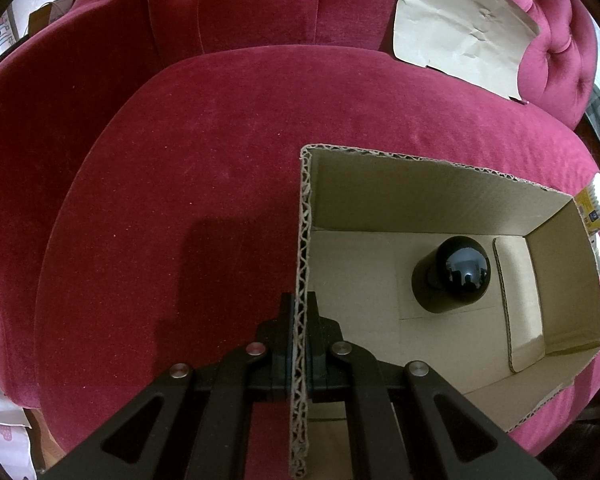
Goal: Organize rigid objects
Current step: 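Move the right tool back toward the remaining items, then grasp the small white plug charger with the right tool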
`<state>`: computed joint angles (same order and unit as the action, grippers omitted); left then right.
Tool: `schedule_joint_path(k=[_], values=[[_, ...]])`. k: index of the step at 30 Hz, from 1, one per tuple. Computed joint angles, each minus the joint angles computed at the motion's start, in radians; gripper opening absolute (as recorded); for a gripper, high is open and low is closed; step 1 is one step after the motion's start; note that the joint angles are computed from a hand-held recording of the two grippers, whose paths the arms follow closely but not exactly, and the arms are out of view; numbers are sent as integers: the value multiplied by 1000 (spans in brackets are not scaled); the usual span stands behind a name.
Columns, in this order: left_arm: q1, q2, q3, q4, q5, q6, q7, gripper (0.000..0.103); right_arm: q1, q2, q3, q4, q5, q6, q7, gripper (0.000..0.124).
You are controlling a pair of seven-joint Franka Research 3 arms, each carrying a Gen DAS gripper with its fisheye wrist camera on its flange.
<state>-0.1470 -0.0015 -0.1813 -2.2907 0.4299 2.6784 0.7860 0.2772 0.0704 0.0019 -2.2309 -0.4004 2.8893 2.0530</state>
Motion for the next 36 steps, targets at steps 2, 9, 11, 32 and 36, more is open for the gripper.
schedule_joint_path(k=[2, 9, 11, 32, 36], values=[[-1, 0, 0, 0, 2, 0, -3, 4, -5, 6, 0, -4, 20, 7, -20, 103], [-1, 0, 0, 0, 3, 0, -5, 4, -2, 30, -9, -9, 58, 14, -69, 103], [-1, 0, 0, 0, 4, 0, -6, 4, 1, 39, -13, -4, 67, 9, -83, 103], [0, 1, 0, 0, 13, 0, -11, 4, 24, 78, -21, 12, 192, -10, -222, 67], [0, 1, 1, 0, 13, 0, -11, 4, 14, 76, 2, 6, 259, -8, -285, 43]])
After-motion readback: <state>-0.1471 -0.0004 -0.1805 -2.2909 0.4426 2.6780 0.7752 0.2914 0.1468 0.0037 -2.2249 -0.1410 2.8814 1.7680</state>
